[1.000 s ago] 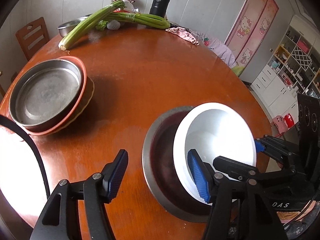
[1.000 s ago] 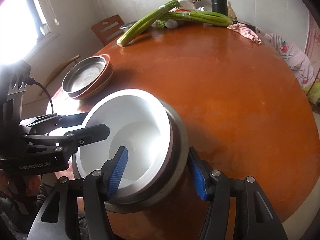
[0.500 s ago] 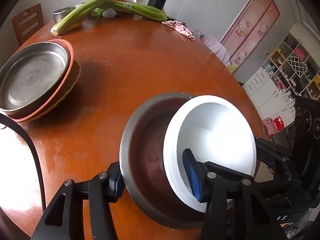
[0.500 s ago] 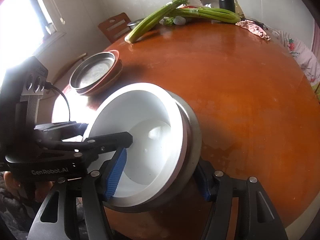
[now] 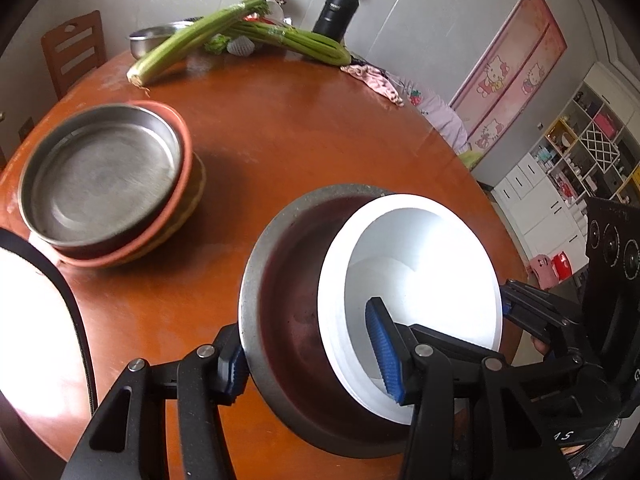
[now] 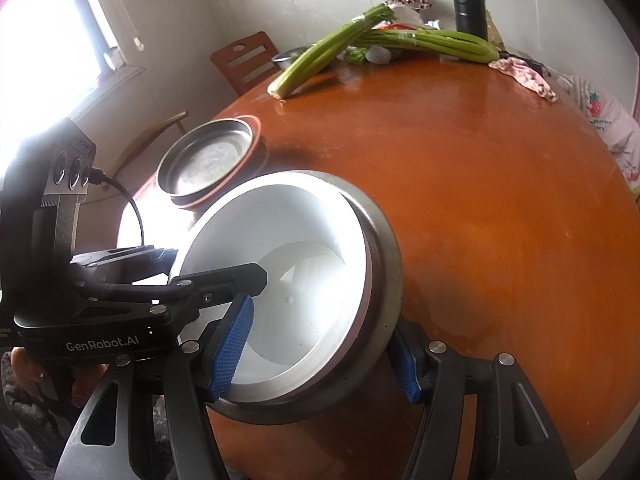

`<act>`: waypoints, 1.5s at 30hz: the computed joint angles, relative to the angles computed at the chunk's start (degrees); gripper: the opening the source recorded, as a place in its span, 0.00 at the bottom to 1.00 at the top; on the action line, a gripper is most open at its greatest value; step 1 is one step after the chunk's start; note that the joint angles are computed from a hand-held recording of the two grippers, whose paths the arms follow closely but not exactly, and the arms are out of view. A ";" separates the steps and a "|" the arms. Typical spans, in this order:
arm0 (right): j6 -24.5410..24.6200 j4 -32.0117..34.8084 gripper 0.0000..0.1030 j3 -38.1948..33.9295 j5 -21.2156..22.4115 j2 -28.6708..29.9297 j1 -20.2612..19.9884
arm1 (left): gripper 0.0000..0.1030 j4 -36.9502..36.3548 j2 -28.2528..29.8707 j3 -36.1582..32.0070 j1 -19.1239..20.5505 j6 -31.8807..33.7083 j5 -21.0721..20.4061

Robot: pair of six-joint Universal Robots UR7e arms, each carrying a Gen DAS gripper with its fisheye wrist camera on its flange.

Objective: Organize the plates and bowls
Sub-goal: 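Lift and carry the nested bowls toward the plate stack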

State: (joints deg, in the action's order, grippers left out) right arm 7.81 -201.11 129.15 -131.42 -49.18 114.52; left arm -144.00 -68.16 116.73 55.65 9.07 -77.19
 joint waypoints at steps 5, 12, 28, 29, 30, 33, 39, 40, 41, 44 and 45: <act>-1.81 2.09 0.64 -3.63 0.52 0.78 0.58 | 0.50 0.16 -0.52 -1.88 0.51 0.88 1.11; -3.93 3.59 0.64 -8.40 2.23 2.53 0.58 | 0.51 0.94 -0.62 -4.96 1.77 2.09 2.42; -8.20 11.38 0.64 -20.98 5.85 6.86 0.14 | 0.51 1.45 2.44 -14.47 4.82 4.40 4.33; -8.56 11.77 0.64 -21.77 6.32 7.10 -0.04 | 0.51 1.53 2.74 -15.15 4.98 4.52 4.47; -8.82 12.41 0.64 -22.86 6.82 7.47 -0.24 | 0.51 1.84 3.14 -16.00 5.20 4.50 4.60; -9.45 13.80 0.64 -25.14 7.94 8.31 -0.87 | 0.51 1.91 4.23 -17.98 5.98 5.09 4.63; -10.46 16.29 0.64 -29.06 9.33 10.32 -2.22 | 0.51 2.30 6.73 -21.31 7.86 5.39 4.45; -10.47 16.54 0.64 -29.44 9.66 10.54 -2.50 | 0.51 2.43 7.09 -21.67 8.15 5.34 4.55; -10.54 16.87 0.64 -29.92 10.01 10.88 -2.83 | 0.51 2.53 7.48 -22.04 8.43 5.35 4.57; -9.90 18.29 0.64 -30.63 10.80 11.40 -3.59 | 0.51 3.36 8.34 -22.96 9.20 5.08 4.61; -9.91 18.70 0.64 -30.84 10.90 11.56 -3.75 | 0.51 3.51 8.58 -23.19 9.37 5.16 4.60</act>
